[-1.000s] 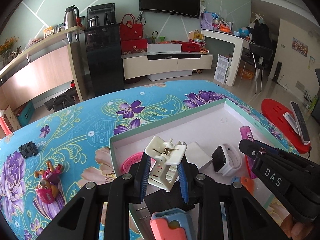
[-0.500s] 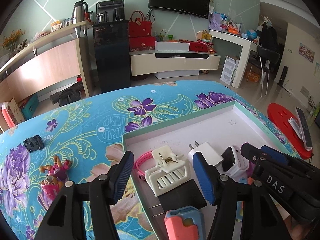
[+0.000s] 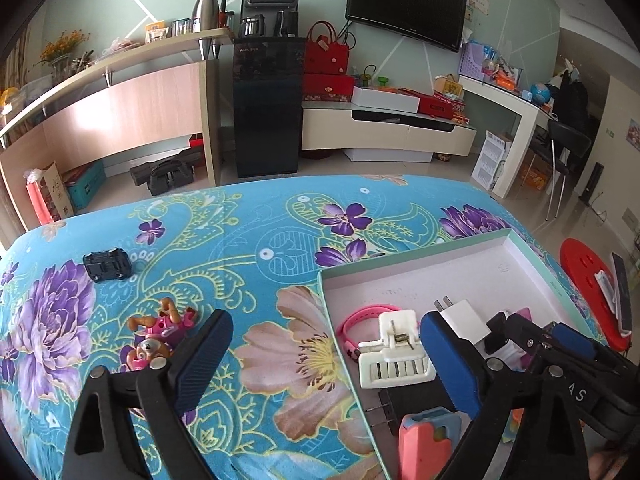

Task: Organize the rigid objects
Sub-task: 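Move both open tools back to the toy figure and black car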

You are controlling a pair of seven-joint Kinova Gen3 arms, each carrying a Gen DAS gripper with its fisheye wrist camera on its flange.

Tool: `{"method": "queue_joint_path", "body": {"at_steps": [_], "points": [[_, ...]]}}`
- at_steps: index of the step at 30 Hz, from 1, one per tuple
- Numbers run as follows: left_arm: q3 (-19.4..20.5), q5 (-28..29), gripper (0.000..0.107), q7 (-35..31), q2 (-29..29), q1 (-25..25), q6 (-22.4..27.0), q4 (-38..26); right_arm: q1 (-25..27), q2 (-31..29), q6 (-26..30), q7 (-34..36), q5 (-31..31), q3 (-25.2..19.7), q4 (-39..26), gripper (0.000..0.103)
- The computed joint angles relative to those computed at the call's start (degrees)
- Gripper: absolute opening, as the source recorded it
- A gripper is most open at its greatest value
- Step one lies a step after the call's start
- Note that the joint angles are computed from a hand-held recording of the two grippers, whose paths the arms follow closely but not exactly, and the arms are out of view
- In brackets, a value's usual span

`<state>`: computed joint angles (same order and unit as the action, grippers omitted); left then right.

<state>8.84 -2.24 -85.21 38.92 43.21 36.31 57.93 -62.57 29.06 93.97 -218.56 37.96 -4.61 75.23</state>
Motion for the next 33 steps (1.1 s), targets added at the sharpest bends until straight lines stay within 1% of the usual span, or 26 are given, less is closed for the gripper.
{"method": "queue_joint_path", "body": {"at_steps": [2, 6, 8, 15, 20, 26, 33], "points": [[-0.4, 0.1, 0.099, 0.6, -0.4, -0.2, -0.5, 0.4, 0.2, 0.0, -0.2, 0.3, -0.2, -0.1, -0.1, 0.082], [-1.7, -0.5, 0.100, 2.9, -0.6, -0.2, -0.6, 0.7, 0.4, 0.2, -0.1, 0.9, -0.4, 0.0, -0.3, 0.082], [-3.1, -1.4, 0.103, 5.0, 0.0, 0.3, 1.3, -0.7, 0.4, 0.2, -0.1, 1.0, -0.5, 0.1, -0.4, 0.082], [-6.8, -5.7, 0.103, 12.9, 2.2, 1.3, 7.2, -4.2, 0.6, 0.8, 0.3, 2.4, -0.8, 0.3, -1.4, 0.083], [-7.2, -7.6, 0.103, 16.8, 3.5, 0.5, 12.7, -6.9, 0.3, 1.2, 0.5, 3.4, -0.2, 0.6, -2.5, 0.083], [-7.5, -9.2, 0.103, 19.2, 4.4, -0.1, 17.3, -8.8, -0.2, 2.9, 0.8, 7.6, 1.6, 1.3, -6.1, 0.083], [-7.9, -10.4, 0.103, 21.7, 2.7, -1.2, 18.2, -7.1, -1.3, 6.1, 1.5, 14.0, 3.6, 3.3, -12.6, 0.083]]}}
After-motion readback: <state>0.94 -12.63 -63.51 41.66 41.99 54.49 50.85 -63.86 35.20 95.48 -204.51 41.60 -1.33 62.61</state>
